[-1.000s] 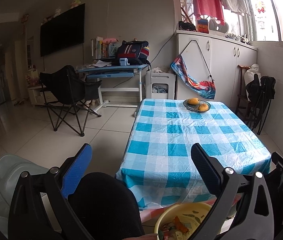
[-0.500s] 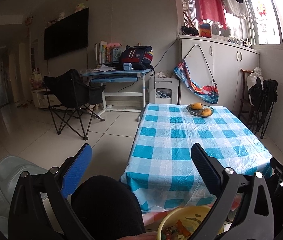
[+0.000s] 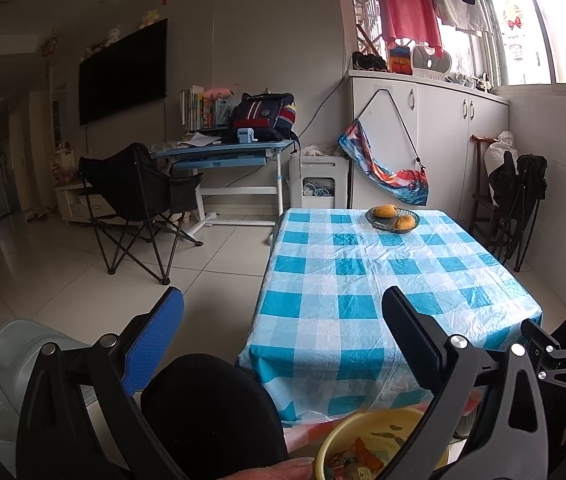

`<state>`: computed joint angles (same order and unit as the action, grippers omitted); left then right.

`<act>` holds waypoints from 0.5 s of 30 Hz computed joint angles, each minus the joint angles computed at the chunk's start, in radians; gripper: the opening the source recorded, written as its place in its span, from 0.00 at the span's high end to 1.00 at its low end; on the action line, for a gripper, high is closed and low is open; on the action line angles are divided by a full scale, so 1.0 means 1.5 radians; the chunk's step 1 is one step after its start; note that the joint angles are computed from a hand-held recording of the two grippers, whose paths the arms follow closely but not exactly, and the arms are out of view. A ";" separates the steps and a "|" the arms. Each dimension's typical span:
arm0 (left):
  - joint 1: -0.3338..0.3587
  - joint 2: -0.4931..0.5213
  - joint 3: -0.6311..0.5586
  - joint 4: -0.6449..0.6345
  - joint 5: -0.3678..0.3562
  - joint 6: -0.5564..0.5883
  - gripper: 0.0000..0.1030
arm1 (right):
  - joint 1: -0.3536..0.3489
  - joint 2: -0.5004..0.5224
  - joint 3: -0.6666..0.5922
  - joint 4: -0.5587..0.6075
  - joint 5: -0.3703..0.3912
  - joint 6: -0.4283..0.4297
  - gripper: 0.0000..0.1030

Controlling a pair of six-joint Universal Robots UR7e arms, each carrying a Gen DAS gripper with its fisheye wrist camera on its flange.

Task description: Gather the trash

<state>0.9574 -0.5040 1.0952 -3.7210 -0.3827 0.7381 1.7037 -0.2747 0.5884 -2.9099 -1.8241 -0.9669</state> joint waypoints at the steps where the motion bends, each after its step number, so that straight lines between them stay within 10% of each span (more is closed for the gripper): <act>1: 0.000 0.000 0.002 0.006 0.000 -0.006 0.07 | 0.000 0.001 -0.004 0.003 0.000 0.003 0.07; 15: 0.003 0.006 -0.009 0.029 0.024 -0.030 0.07 | 0.000 -0.001 -0.001 0.004 -0.002 0.004 0.07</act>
<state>0.9616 -0.4950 1.0820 -3.6773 -0.3466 0.6936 1.7042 -0.2767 0.5870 -2.9034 -1.8264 -0.9616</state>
